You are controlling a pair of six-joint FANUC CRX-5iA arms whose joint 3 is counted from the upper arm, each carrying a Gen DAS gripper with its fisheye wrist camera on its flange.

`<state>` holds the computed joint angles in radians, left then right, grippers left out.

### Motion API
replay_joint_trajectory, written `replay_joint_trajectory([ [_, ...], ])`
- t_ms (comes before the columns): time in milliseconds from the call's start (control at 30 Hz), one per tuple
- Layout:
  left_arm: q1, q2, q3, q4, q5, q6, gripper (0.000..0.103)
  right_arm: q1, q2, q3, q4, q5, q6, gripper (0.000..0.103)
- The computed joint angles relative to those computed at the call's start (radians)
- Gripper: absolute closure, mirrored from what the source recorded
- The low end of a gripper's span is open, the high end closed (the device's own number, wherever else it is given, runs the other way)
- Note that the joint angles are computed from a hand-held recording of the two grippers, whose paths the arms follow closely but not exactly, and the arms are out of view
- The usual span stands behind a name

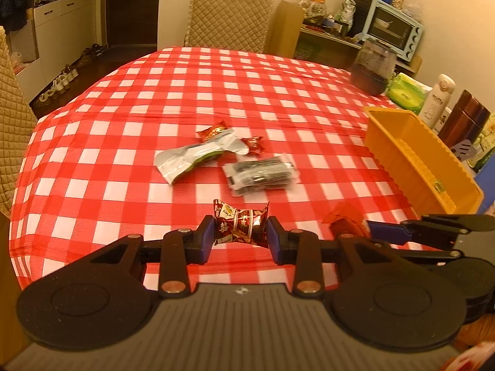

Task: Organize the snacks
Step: 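Carry both snacks over the orange tray and lower them inside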

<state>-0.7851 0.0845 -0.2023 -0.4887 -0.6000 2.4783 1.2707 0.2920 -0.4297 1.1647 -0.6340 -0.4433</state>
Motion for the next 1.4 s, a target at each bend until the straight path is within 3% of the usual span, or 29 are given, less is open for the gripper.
replay_joint_trajectory([
  [267, -0.063, -0.006, 0.037, -0.017, -0.053, 0.006, 0.07, 0.085, -0.068, -0.02, -0.091, -0.193, -0.083, 0.073],
  [467, -0.099, -0.008, 0.062, -0.027, -0.082, 0.008, 0.07, 0.119, -0.107, -0.038, -0.092, -0.26, -0.108, 0.073],
  [967, -0.15, -0.008, 0.101, -0.046, -0.121, 0.008, 0.07, 0.162, -0.159, -0.07, -0.093, -0.336, -0.155, 0.073],
  [1400, -0.148, 0.032, 0.141, 0.0, -0.08, -0.056, 0.07, 0.174, -0.195, -0.09, -0.13, -0.399, -0.166, 0.073],
])
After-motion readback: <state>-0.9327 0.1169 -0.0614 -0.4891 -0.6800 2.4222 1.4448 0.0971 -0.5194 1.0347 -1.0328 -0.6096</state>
